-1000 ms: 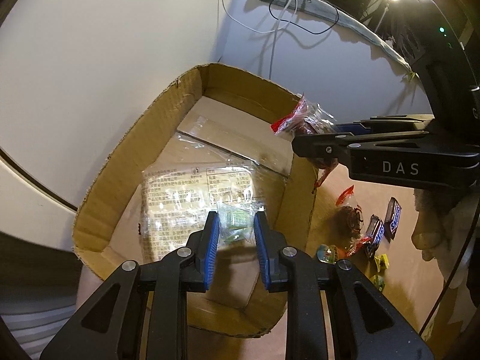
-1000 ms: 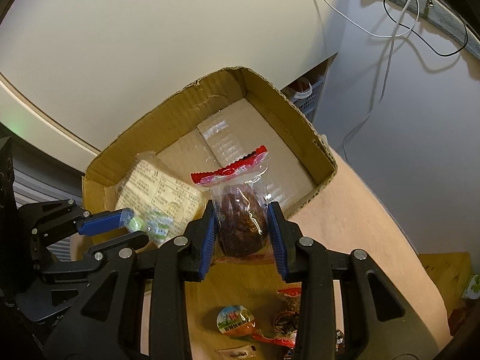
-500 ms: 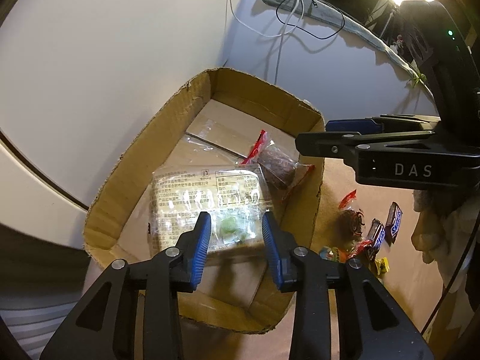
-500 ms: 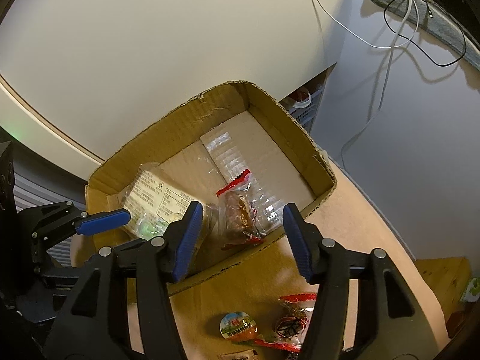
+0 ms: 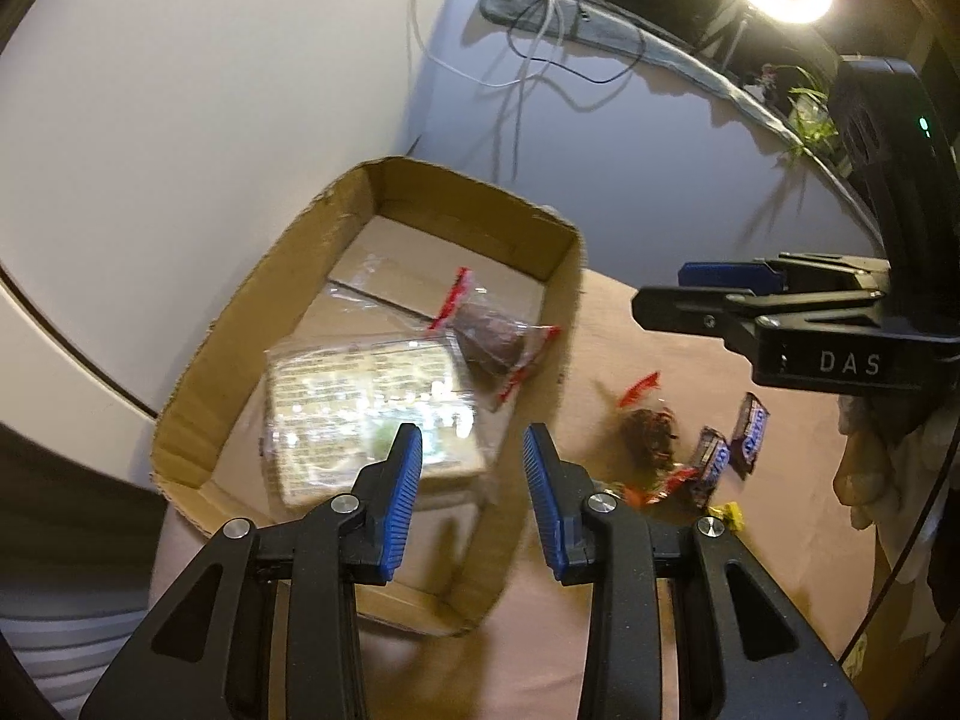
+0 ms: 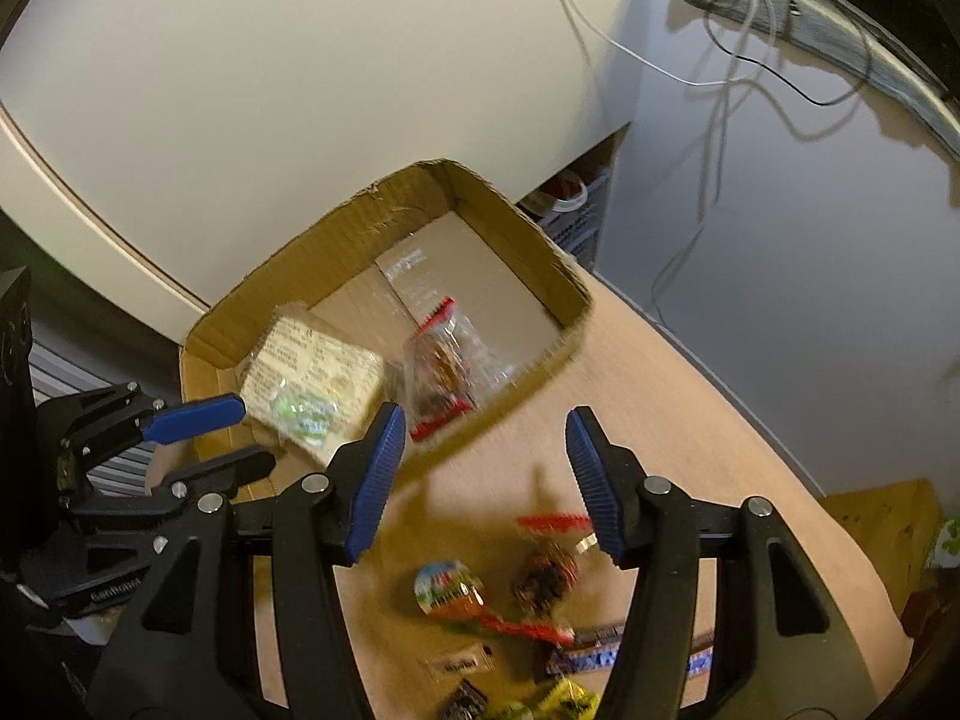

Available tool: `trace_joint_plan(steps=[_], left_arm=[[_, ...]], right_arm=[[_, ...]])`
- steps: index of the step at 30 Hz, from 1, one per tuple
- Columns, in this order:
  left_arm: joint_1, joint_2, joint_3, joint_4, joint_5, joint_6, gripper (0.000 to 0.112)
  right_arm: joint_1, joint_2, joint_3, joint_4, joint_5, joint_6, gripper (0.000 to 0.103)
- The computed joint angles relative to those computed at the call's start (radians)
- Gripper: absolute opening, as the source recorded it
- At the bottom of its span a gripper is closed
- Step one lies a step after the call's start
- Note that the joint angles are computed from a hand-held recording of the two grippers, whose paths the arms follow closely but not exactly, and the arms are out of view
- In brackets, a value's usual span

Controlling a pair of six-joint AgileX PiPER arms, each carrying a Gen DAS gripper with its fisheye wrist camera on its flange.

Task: Organize snacks
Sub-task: 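Move the right tool back over the snacks toward the yellow packet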

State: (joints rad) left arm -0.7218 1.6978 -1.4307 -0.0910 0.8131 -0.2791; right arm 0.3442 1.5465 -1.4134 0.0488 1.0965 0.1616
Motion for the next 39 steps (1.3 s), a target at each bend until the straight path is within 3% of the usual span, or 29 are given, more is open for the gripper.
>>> trace_joint_plan(steps=[13,22,39], left_arm=[[-0.110,0.009,0.001,-0.035,0.008,0.010,0.034],[-0.178,0.058,-0.010,-0.061,0.022,0.010,0.034],[-0.217,0.226,-0.139,-0.031,0.079,-0.005,0.034]], right_arm=[[-0.106,-0.353,0.346,-0.005,0.052,0.036,0.058],[-0.257,-0.535,0.590,0.021,0.077,-0.015,0.058],[-0.205,-0.480,0.704,0.025,-0.012,-0.109,0.058]])
